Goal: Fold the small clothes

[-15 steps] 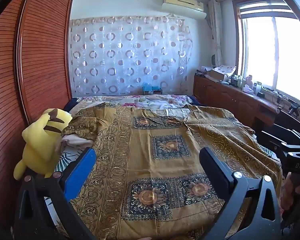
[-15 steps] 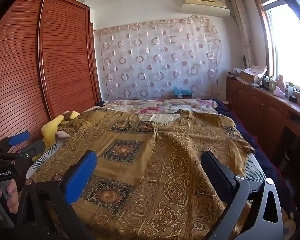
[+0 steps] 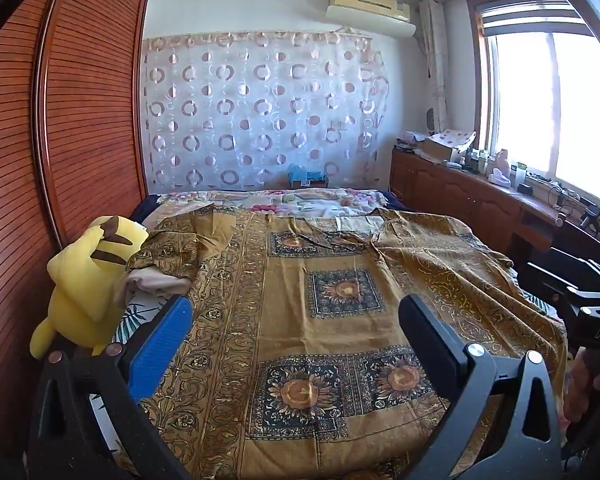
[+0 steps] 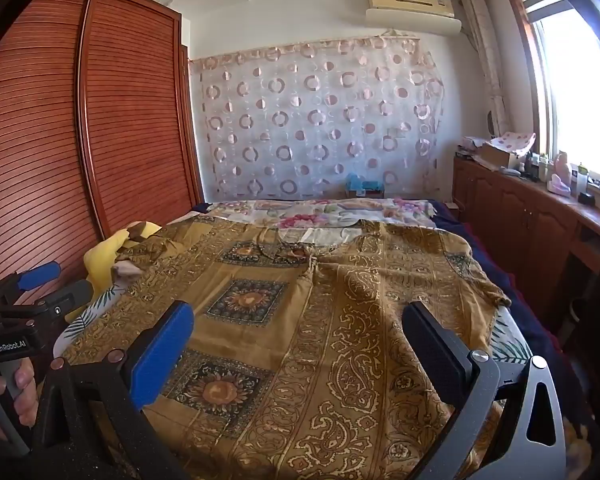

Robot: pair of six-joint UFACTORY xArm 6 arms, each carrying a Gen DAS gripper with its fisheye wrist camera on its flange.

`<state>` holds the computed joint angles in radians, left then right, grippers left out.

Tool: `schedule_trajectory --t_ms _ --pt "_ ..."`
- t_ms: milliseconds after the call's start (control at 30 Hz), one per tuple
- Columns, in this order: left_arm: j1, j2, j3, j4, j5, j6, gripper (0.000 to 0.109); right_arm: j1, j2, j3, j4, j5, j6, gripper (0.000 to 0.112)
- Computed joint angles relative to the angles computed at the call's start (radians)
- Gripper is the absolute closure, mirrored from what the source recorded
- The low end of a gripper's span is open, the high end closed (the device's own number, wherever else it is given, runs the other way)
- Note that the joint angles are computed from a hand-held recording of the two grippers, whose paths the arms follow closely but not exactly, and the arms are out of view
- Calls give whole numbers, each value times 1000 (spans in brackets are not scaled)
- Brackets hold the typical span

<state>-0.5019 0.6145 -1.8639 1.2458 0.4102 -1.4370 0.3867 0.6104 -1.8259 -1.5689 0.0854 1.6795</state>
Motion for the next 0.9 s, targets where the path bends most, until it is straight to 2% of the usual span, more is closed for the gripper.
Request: schedule_trajectory --t_ms 900 --pt "-4 5 -9 -5 9 10 6 -1 -9 6 -2 0 2 9"
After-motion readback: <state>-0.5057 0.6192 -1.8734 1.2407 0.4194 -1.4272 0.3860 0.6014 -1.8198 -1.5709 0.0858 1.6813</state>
